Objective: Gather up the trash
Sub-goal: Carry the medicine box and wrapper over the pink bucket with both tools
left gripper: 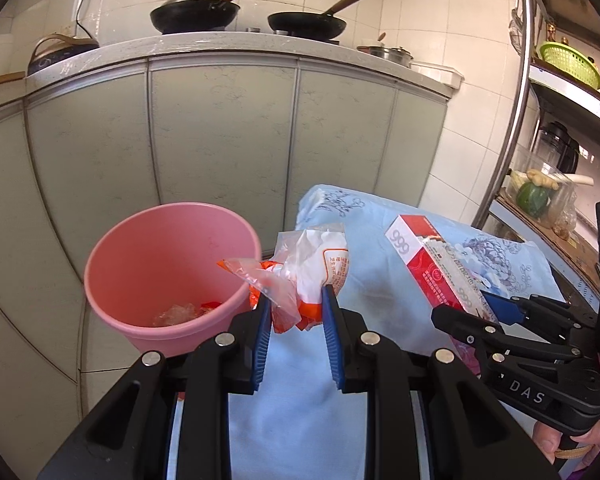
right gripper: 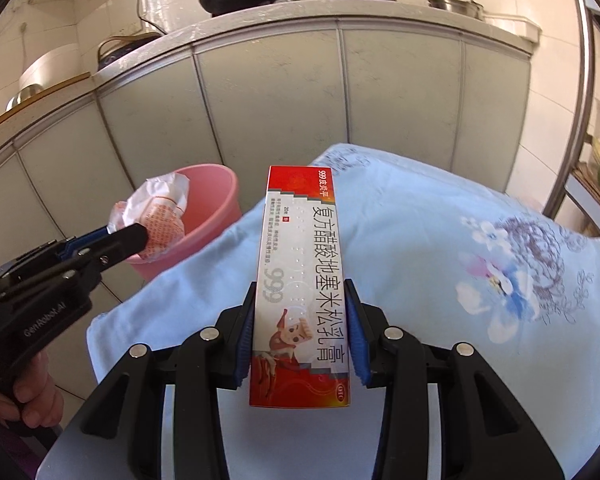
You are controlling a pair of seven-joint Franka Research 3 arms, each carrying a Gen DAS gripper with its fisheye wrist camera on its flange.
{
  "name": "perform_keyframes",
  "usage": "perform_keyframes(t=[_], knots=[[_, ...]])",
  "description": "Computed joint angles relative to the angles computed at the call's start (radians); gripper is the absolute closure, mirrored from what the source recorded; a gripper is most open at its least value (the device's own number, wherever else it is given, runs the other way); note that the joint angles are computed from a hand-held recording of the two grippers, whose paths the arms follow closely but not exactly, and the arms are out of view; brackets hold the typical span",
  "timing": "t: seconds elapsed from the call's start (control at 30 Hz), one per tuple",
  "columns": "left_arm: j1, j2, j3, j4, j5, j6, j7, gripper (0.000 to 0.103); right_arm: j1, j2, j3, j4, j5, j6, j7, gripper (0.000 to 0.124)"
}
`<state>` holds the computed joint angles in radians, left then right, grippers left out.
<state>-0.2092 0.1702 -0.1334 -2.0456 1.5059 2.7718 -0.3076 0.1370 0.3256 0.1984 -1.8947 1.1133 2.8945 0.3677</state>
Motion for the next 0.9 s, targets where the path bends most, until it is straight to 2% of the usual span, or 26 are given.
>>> perform_keyframes(t=[0.43, 0.9], knots=[[0.032, -0.064, -0.003, -0.069, 0.007, -0.094, -0.061, 0.079, 0.042, 0.040, 0.038, 0.098, -0.001, -0.027, -0.052, 0.084], [0.063, -0.062, 0.002, -0.080, -0.032, -0.154, -0.065, 0.079, 0.081, 0.125, 0.054, 0.216, -0.156, -0.046, 0.050, 0.084]])
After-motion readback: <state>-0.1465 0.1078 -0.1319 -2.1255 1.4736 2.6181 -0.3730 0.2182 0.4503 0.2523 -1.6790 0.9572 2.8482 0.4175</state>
